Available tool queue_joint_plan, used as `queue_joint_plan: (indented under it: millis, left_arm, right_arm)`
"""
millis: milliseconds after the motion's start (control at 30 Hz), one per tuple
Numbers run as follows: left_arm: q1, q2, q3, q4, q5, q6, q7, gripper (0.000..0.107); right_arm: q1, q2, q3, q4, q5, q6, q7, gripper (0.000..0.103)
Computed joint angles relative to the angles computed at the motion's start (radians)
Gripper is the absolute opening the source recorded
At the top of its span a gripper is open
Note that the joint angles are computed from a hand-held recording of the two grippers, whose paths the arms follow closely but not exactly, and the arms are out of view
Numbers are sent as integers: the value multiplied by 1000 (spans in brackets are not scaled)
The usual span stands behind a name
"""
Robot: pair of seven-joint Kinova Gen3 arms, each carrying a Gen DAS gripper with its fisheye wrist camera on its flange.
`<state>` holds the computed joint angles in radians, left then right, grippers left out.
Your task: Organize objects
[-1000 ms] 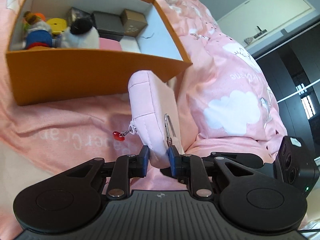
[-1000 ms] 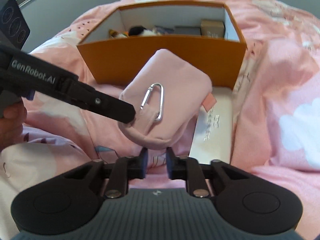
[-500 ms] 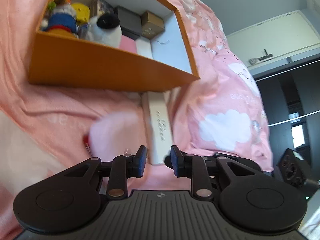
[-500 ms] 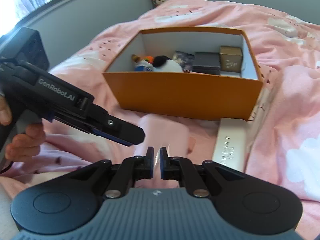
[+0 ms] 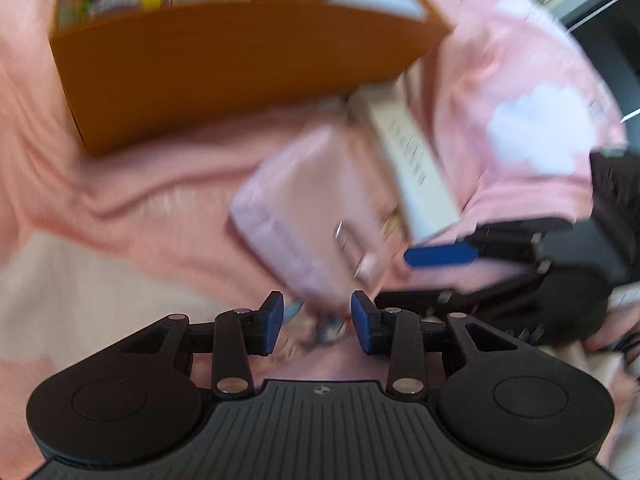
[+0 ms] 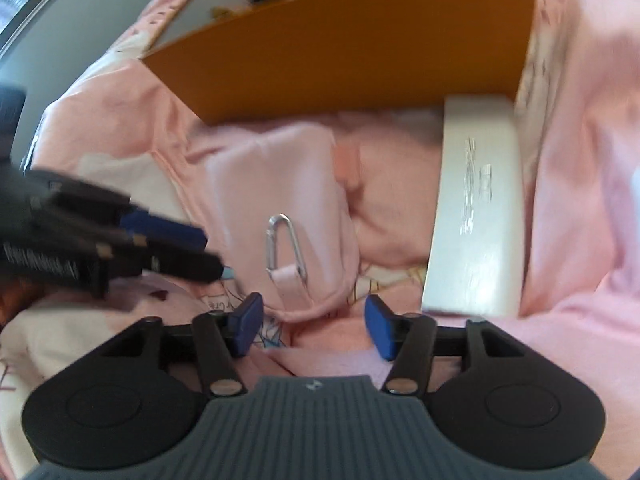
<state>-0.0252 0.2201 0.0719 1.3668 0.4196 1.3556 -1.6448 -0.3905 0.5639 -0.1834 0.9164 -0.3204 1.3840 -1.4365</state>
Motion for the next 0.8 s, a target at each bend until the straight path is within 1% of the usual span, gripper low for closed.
queue_joint_plan:
  millis: [100, 200, 233, 267, 300, 400, 433, 500, 567, 633, 733, 800]
  left_arm:
    - [-5, 5, -1, 13, 10, -2, -1, 41]
    - [-1, 0, -1, 16, 1, -5, 4, 41]
    - [0, -4, -2, 19, -1, -8, 5, 41]
    - [0, -9, -2, 24, -1, -15, 3, 41]
    - [-1, -15, -2, 28, 2, -20, -1, 41]
    - [-7, -26, -2, 27, 9, -25, -34, 41]
    - [-6, -34, -1, 30, 5, -33, -51, 41]
    - [-2, -61, 1, 48, 1, -67, -103, 41]
    - [-4, -86, 1, 71, 22, -103, -172, 41]
    - [9, -115, 3, 92, 13, -146, -221, 50]
    - [56, -156, 11, 120, -66, -224, -240, 51]
    - [94, -187, 23, 152, -128, -302, -242, 53]
  right_arm:
    - [19, 42, -7, -22, -40, 29, -27, 65]
    - [37, 85, -18, -37, -83, 40, -49, 65]
    - [44, 93, -23, -33, -96, 36, -51, 63]
    - [48, 98, -27, -33, -105, 34, -50, 53]
    - [55, 93, -32, -21, -115, 27, -44, 48]
    - [62, 64, -31, 20, -126, -11, -41, 42]
    - [68, 50, -32, 37, -134, -25, -42, 41]
    - [79, 28, -30, 55, -149, -44, -57, 39]
    - [100, 6, -29, 73, -178, -61, -88, 38]
    - [115, -13, -25, 86, -197, -80, -119, 38]
    - [134, -32, -29, 95, -228, -101, -151, 38]
    - [137, -31, -26, 82, -239, -96, -193, 38]
